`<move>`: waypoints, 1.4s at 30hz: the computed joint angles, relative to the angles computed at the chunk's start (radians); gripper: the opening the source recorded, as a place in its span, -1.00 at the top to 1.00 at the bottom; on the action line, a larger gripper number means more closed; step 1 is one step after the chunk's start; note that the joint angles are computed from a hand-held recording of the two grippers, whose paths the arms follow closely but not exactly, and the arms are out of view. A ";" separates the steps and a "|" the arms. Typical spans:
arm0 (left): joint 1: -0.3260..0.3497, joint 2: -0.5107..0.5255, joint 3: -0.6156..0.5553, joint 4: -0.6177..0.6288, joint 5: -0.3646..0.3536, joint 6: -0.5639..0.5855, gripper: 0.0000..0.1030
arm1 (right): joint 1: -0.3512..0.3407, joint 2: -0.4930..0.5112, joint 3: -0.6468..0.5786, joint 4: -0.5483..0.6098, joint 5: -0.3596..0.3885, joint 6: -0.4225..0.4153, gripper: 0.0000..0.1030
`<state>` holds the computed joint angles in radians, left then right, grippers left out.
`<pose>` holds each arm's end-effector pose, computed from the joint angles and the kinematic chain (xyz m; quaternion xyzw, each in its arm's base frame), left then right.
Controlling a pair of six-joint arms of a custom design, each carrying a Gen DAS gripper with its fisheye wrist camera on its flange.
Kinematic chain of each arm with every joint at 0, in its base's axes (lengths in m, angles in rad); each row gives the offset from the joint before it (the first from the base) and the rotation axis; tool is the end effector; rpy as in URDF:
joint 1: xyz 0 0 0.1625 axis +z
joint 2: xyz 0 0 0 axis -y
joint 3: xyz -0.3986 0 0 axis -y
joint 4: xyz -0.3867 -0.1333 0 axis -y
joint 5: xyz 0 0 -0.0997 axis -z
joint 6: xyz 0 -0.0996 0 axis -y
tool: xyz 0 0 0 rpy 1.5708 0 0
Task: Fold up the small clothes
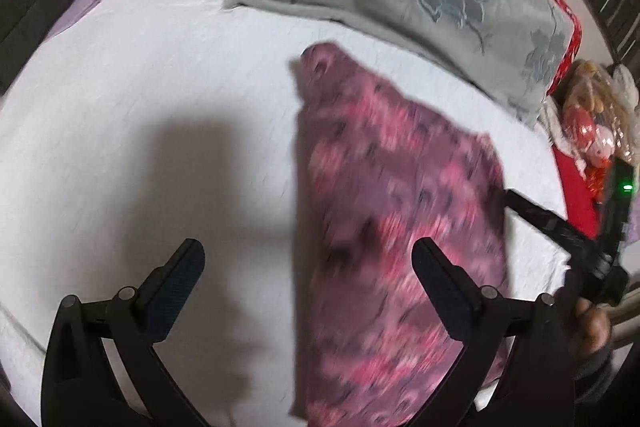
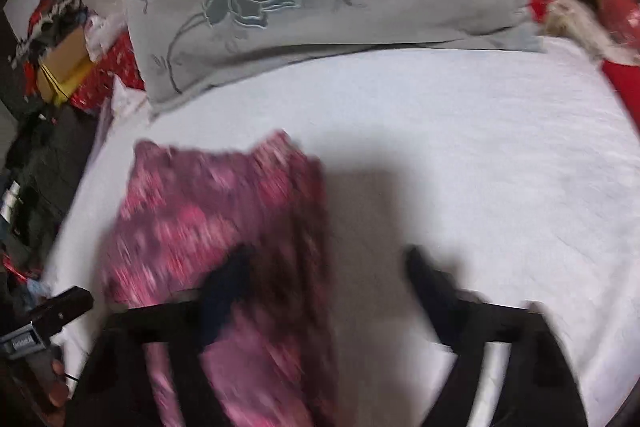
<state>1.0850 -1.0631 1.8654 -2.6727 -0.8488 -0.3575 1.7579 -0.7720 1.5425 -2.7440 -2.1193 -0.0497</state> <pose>-0.0947 -0.6058 0.1908 0.0067 0.9265 -0.2703 0.2615 0.2079 -0.6610 0.1321 0.0576 -0.9430 0.2103 0.2515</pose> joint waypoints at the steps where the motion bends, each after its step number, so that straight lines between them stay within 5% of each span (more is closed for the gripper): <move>1: 0.012 0.017 -0.033 0.003 -0.021 0.009 -1.00 | -0.008 0.014 -0.024 0.016 0.024 0.017 0.24; 3: 0.030 0.057 -0.090 0.021 -0.050 0.017 -1.00 | -0.021 0.048 -0.070 0.043 0.056 0.062 0.26; 4: 0.040 0.082 -0.125 0.044 -0.040 0.019 -1.00 | -0.024 0.070 -0.100 0.069 0.052 0.075 0.57; 5: 0.048 0.105 -0.151 0.068 -0.021 0.016 -1.00 | -0.027 0.078 -0.113 0.075 0.069 0.065 0.61; 7: 0.078 0.166 -0.229 0.157 -0.008 -0.013 -1.00 | -0.032 0.096 -0.127 0.057 0.052 0.023 0.54; 10: 0.114 0.160 -0.247 0.144 -0.114 -0.047 -1.00 | -0.038 0.098 -0.149 0.108 0.043 0.020 0.37; 17: 0.049 0.034 -0.049 0.022 -0.115 0.007 -1.00 | -0.017 -0.026 -0.015 0.112 0.108 -0.106 0.27; 19: 0.053 0.049 -0.040 0.080 -0.131 -0.020 -1.00 | -0.022 -0.029 0.009 0.187 0.041 -0.106 0.27; 21: 0.046 0.065 -0.048 0.161 -0.097 -0.061 -1.00 | -0.020 -0.041 0.053 0.138 0.017 -0.126 0.23; 23: 0.015 0.027 0.017 0.112 -0.088 -0.049 -1.00 | 0.007 -0.067 0.080 0.133 -0.019 -0.082 0.16; 26: -0.030 -0.013 0.120 0.040 -0.062 -0.050 -1.00 | 0.016 -0.146 0.173 0.102 0.071 -0.099 0.07; 28: -0.040 0.009 0.124 0.111 -0.024 -0.087 -1.00 | 0.024 -0.163 0.229 0.117 0.006 -0.105 -0.23; 30: -0.056 0.020 0.120 0.188 0.018 -0.136 -1.00 | 0.021 -0.161 0.251 0.143 -0.062 -0.094 -0.34; 32: -0.102 -0.009 0.177 0.151 0.053 -0.139 -1.00 | 0.029 -0.192 0.276 0.117 -0.070 -0.017 -0.37; 34: -0.173 -0.042 0.249 0.108 0.131 -0.142 -1.00 | 0.067 -0.205 0.287 0.121 -0.162 0.007 -0.42; 39: -0.321 -0.086 0.354 0.134 0.308 -0.209 -1.00 | 0.161 -0.242 0.361 0.078 -0.379 -0.130 -0.83; 42: -0.368 -0.143 0.419 0.169 0.344 -0.249 -1.00 | 0.200 -0.326 0.476 -0.061 -0.403 -0.232 -0.94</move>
<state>0.7166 -1.2058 2.2843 -2.5033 -0.5052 -0.6066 1.9575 -1.0983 2.0180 -2.8050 -2.5225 -0.2816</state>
